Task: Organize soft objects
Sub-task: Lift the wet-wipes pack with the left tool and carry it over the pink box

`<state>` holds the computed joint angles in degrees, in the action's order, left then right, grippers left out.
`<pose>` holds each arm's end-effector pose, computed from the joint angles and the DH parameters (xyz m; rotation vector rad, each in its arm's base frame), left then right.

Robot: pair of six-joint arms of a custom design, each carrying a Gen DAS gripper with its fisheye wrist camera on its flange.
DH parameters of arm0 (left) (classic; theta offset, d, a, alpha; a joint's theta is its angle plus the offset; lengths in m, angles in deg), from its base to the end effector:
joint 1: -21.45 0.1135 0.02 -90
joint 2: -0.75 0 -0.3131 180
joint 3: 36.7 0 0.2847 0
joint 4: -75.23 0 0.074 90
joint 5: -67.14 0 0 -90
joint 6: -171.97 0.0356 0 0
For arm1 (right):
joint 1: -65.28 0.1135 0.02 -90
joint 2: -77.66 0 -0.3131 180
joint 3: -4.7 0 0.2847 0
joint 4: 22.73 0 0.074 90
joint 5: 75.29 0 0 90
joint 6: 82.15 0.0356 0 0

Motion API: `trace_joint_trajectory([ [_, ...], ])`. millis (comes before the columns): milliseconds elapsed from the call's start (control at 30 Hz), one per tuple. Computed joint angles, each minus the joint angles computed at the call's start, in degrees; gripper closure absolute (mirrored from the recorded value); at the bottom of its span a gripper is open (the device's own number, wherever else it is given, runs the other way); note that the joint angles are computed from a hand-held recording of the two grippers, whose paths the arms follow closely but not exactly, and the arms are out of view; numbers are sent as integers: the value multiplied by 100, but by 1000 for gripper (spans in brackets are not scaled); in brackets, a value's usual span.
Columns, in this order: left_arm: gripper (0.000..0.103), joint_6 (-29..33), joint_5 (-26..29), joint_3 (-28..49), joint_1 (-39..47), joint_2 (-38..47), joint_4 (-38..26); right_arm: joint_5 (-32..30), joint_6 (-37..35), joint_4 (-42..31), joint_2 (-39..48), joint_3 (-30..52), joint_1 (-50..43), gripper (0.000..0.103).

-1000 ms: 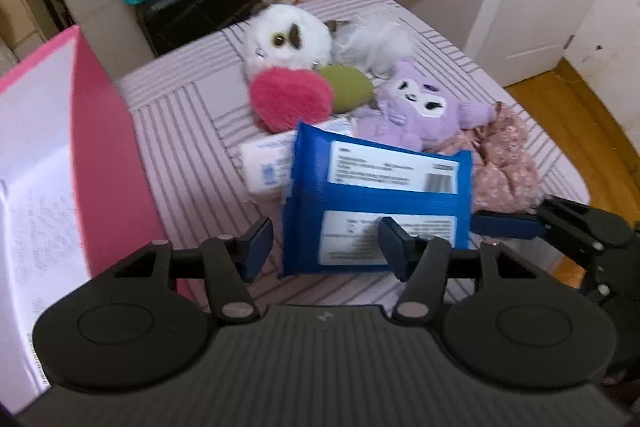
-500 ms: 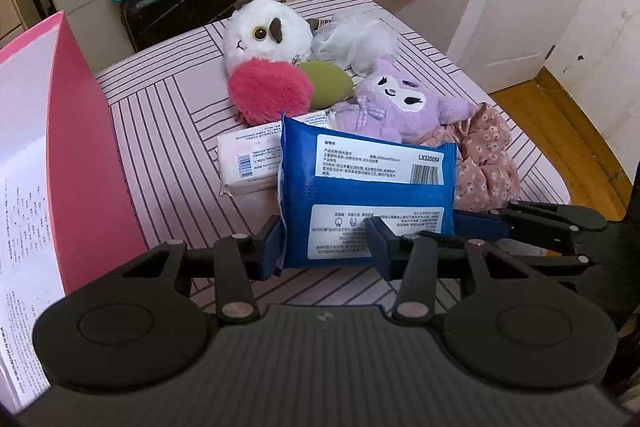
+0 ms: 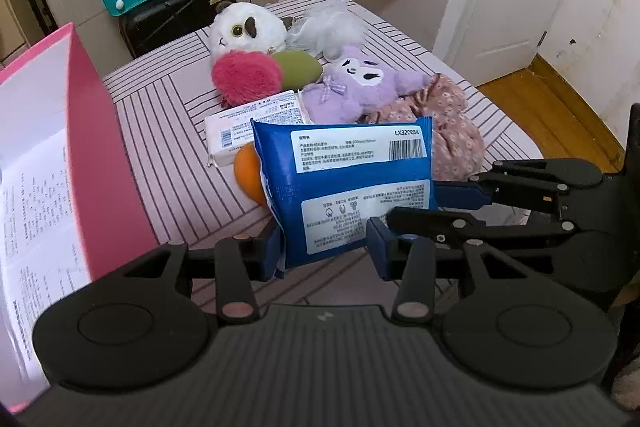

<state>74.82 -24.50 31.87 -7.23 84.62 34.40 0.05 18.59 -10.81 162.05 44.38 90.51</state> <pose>0.2832 -0.1538 0.2587 0.4677 2.5200 -0.2052 0.2521 0.1287 0.1661 -0.4277 2.1487 0.6354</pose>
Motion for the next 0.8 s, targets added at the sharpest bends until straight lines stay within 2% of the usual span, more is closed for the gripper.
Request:
trace_joint_trajectory([
  [300,60,-253,118,-178,-123,-533,-474,-99,-420,-1202,-778,44,138,69],
  [567,60,-845,229,-461,-163,-1003,-863,-287,-477,-2258,-1025,326,384,69],
  [800,60,-1119,371,-456,-39,-1564,-1617,-213,-496,-3236,-1347,739,867,69],
])
